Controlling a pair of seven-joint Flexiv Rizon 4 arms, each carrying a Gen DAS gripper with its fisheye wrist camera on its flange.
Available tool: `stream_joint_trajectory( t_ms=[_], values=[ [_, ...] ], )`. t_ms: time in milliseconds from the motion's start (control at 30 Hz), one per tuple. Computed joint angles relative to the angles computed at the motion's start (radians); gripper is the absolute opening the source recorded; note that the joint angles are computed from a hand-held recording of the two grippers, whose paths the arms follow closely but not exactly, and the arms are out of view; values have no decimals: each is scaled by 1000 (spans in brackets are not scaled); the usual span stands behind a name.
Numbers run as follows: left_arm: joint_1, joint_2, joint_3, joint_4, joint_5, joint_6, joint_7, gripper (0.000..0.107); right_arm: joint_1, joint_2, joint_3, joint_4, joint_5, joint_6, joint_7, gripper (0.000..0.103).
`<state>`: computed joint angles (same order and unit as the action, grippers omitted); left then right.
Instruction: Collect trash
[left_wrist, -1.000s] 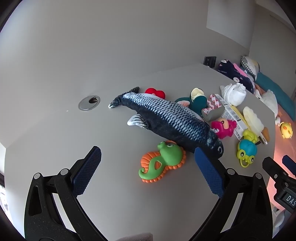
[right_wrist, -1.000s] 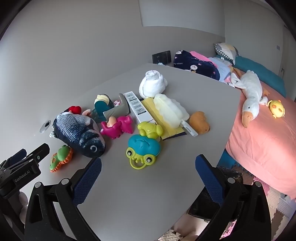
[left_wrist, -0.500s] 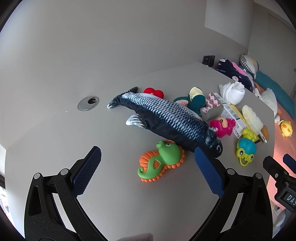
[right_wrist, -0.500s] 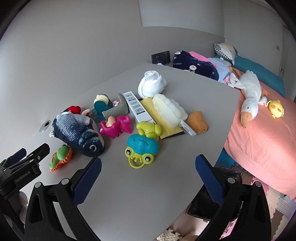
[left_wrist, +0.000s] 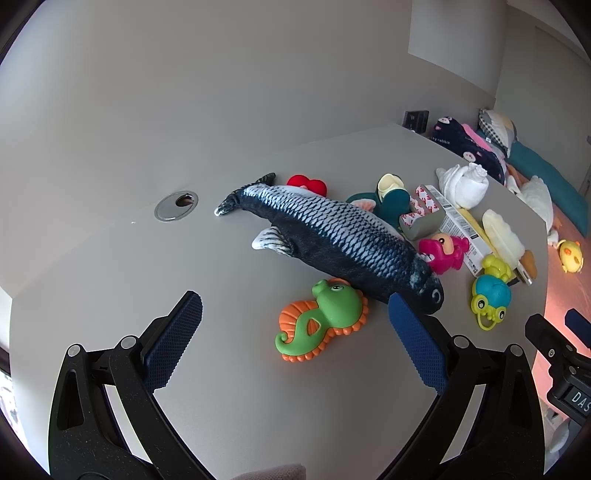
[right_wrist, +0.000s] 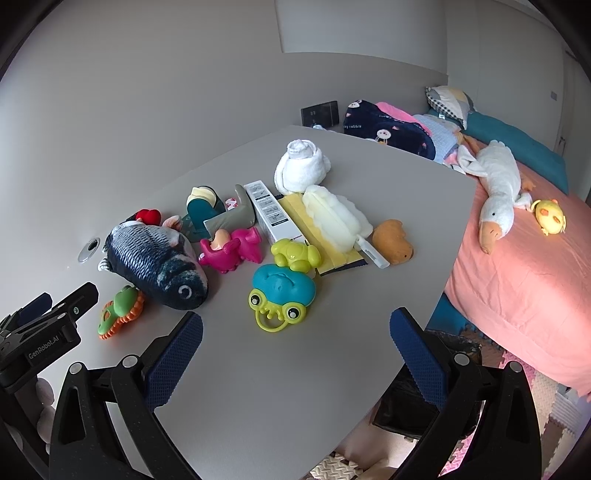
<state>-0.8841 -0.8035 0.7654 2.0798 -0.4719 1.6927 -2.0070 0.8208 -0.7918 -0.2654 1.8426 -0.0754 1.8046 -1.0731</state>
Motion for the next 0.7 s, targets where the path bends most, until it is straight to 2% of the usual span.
stream_joint_trajectory(
  t_ms=[700],
  values=[
    [2, 3, -5, -5, 7, -2, 10, 97, 17, 9, -13, 27, 18, 10, -16, 101]
  ],
)
